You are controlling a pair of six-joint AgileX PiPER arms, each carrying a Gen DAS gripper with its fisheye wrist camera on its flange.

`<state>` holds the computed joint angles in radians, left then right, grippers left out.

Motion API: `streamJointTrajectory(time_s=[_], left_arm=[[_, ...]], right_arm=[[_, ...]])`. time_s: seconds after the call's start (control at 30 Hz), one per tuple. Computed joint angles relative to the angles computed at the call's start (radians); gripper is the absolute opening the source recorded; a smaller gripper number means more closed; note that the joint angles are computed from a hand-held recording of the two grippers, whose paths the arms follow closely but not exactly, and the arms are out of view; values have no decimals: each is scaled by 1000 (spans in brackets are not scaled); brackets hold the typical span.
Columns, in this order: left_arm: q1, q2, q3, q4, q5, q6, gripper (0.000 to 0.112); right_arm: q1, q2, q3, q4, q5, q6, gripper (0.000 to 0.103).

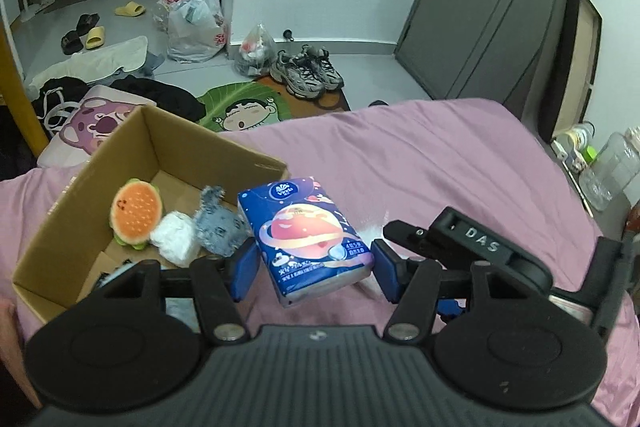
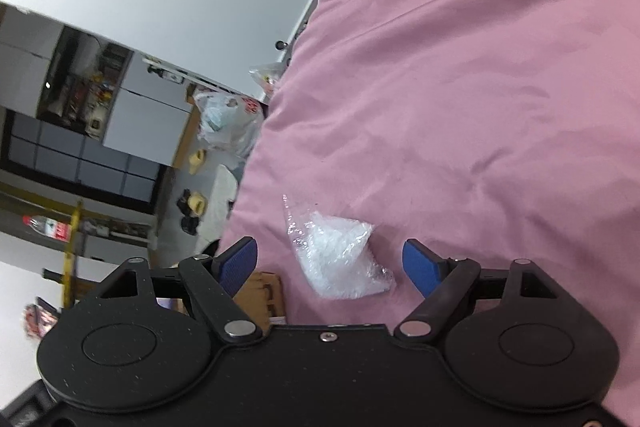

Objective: Organize soft objects
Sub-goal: 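Carry the tissue packet over the box with left tool while right tool grasps the fluff bag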

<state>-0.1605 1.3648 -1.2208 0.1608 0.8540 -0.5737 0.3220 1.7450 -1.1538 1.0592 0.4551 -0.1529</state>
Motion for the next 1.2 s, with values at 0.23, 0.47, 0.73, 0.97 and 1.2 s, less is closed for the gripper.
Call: streamJointTrajectory(time_s=[0.23,0.47,0.73,0.97,1.2], left_arm=[[99,-19,-4,-65,-1,81,59],[215,-34,-3,-150,-4,186,59],[360,-60,-14,-285,27,345,59],[484,-89,-14,-416,61,502,59],[634,-94,-34,-567,134,690,59]], right_arm=[[38,-11,-10,-159,6,86,25],[83,-89,15,-375,-16,273,20],[115,-197,70,-522,-47,444,19],[176,-255,52,-753,-58,702,19],[267,-290,44,-995,-56,1008,19]])
